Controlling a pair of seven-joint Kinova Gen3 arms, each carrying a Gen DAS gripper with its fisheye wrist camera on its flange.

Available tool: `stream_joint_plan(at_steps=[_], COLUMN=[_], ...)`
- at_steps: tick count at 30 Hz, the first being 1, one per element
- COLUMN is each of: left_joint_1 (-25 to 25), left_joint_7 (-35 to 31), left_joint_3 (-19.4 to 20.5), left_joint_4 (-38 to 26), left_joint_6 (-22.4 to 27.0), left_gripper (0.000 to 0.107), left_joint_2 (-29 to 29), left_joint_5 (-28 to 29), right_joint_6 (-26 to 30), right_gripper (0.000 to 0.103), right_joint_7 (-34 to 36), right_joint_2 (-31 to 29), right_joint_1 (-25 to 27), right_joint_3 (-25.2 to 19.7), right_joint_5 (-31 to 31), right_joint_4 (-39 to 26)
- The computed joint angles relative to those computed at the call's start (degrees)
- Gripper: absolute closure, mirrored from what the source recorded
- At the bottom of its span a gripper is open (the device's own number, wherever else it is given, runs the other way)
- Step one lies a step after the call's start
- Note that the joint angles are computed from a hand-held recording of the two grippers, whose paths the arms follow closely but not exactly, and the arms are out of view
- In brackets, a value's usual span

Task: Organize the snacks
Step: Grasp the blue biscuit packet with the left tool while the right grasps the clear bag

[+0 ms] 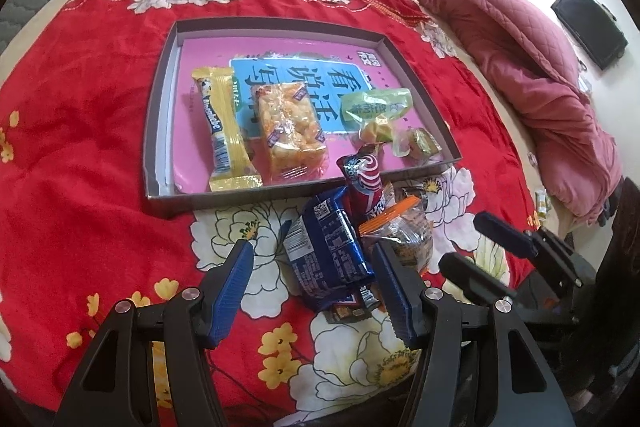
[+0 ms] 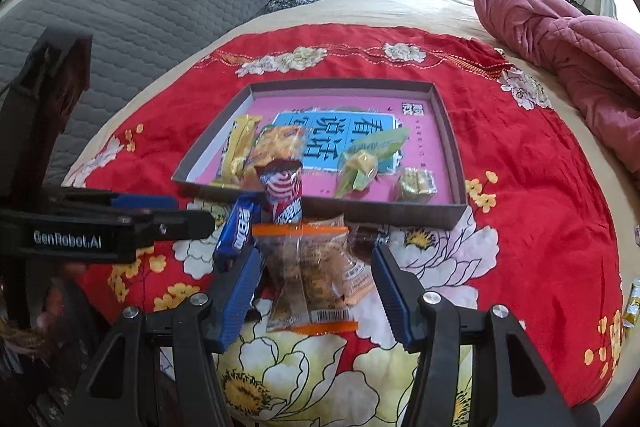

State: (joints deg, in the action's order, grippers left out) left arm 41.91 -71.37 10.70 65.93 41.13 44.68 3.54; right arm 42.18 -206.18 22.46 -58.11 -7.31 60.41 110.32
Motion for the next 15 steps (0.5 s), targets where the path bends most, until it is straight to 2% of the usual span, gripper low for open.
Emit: stream_joint_plan(at_steps=[15], left_joint_1=[-2.6], left_joint_7=[-2.8], left_joint_3=[2.5], left_joint_4=[-0.9], left_joint_6=[0.9], left_gripper=[0.044], left_joint_2=[1.9], left_joint_5=[4.2], right_joint_6=[-2.6], right_gripper=[0.045], right_joint_7=[5.7], right_joint_2=[2.4], right_joint_1=[-0.1], right_joint_3=[1.2], right_joint_5=[-3.3], right_joint_4=[-1.9])
